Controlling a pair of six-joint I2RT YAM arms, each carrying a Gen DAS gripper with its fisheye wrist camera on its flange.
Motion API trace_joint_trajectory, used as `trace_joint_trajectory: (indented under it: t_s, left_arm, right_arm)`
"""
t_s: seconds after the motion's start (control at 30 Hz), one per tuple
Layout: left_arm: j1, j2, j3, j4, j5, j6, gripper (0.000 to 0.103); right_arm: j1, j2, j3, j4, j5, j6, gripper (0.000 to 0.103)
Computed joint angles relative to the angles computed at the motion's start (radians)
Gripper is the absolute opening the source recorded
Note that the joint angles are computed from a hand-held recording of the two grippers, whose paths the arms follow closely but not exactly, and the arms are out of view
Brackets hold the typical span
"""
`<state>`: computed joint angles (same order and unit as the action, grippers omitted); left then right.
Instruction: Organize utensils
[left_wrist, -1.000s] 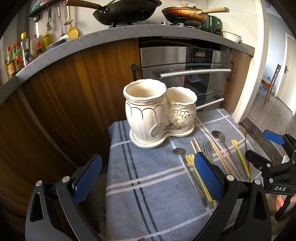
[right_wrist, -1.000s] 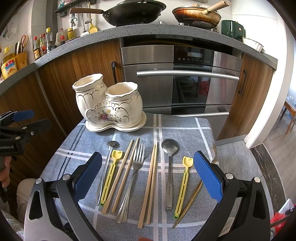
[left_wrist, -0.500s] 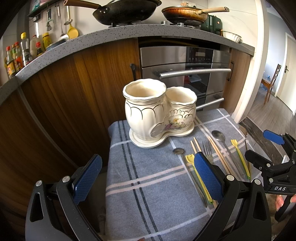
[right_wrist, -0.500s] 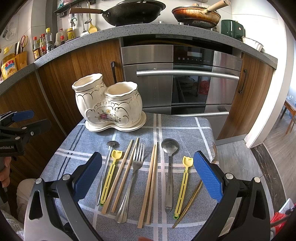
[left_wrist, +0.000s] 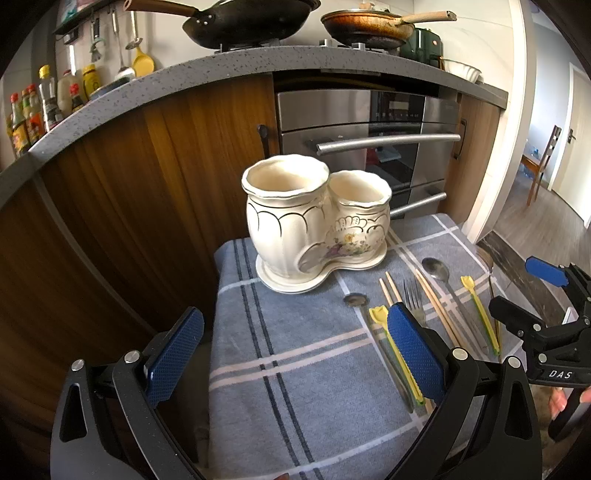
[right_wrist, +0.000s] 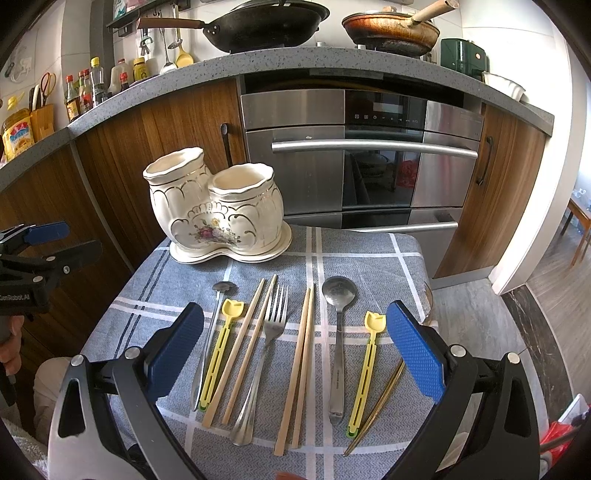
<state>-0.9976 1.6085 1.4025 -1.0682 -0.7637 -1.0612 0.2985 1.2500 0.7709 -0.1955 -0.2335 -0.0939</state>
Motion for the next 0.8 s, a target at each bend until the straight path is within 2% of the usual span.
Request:
trace_joint_trajectory:
  t_s: [0.6,0.8]
  left_arm:
    - [0.019,0.040,0.039,0.003,0.029,0.031,0.099]
    - [0.054,0.045,-0.009,0.086,0.054,0.070,0.099]
  right_arm:
    - [-0.041,0.028,-0.005,0.011,-0.038,-0.006,0.098]
    - [-0.070,0.093,0.002,0.046,-0.012,-0.043,0.098]
